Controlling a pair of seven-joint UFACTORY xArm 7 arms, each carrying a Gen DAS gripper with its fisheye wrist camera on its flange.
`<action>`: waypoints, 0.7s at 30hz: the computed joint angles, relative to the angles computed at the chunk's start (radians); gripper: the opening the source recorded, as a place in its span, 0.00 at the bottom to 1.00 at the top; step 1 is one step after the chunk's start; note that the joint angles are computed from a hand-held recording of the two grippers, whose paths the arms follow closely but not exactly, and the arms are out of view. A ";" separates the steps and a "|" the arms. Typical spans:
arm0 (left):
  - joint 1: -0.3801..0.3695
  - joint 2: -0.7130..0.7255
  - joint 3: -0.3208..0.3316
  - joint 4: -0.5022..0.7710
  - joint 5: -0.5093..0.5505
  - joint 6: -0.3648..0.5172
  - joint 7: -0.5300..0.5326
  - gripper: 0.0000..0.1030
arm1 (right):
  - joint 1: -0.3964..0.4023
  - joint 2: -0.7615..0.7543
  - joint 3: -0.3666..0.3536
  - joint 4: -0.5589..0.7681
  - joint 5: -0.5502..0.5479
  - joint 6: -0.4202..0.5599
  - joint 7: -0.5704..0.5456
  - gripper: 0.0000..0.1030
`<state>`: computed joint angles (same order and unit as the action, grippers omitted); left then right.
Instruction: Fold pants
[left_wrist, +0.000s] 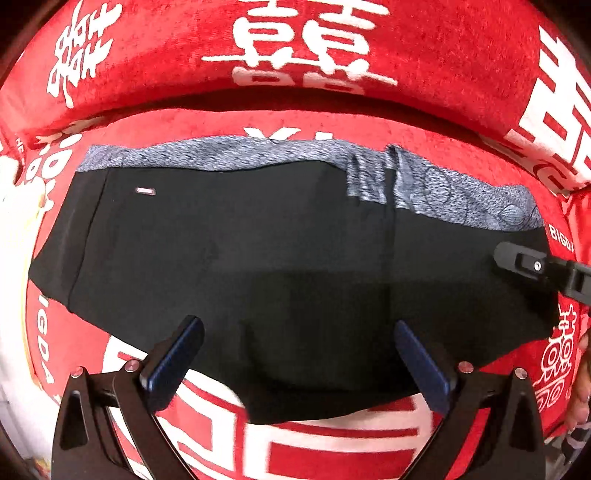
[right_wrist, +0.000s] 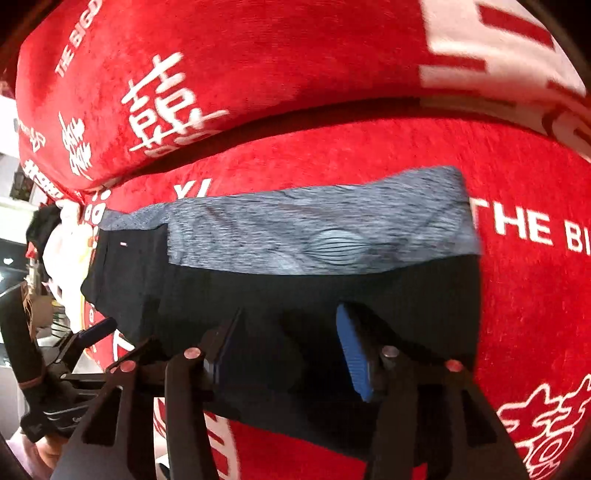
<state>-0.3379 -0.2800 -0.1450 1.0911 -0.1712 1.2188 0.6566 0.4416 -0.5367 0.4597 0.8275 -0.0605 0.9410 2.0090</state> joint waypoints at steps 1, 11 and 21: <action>0.004 0.011 0.008 0.013 0.002 0.001 0.018 1.00 | -0.012 0.014 0.007 0.012 -0.013 -0.012 0.011 0.54; 0.097 0.207 0.059 0.225 0.030 0.057 0.144 1.00 | -0.022 0.410 -0.010 0.330 -0.170 -0.009 0.033 0.55; 0.163 0.327 0.067 0.324 0.088 0.062 0.119 1.00 | 0.126 0.646 -0.097 0.691 -0.155 0.283 -0.096 0.55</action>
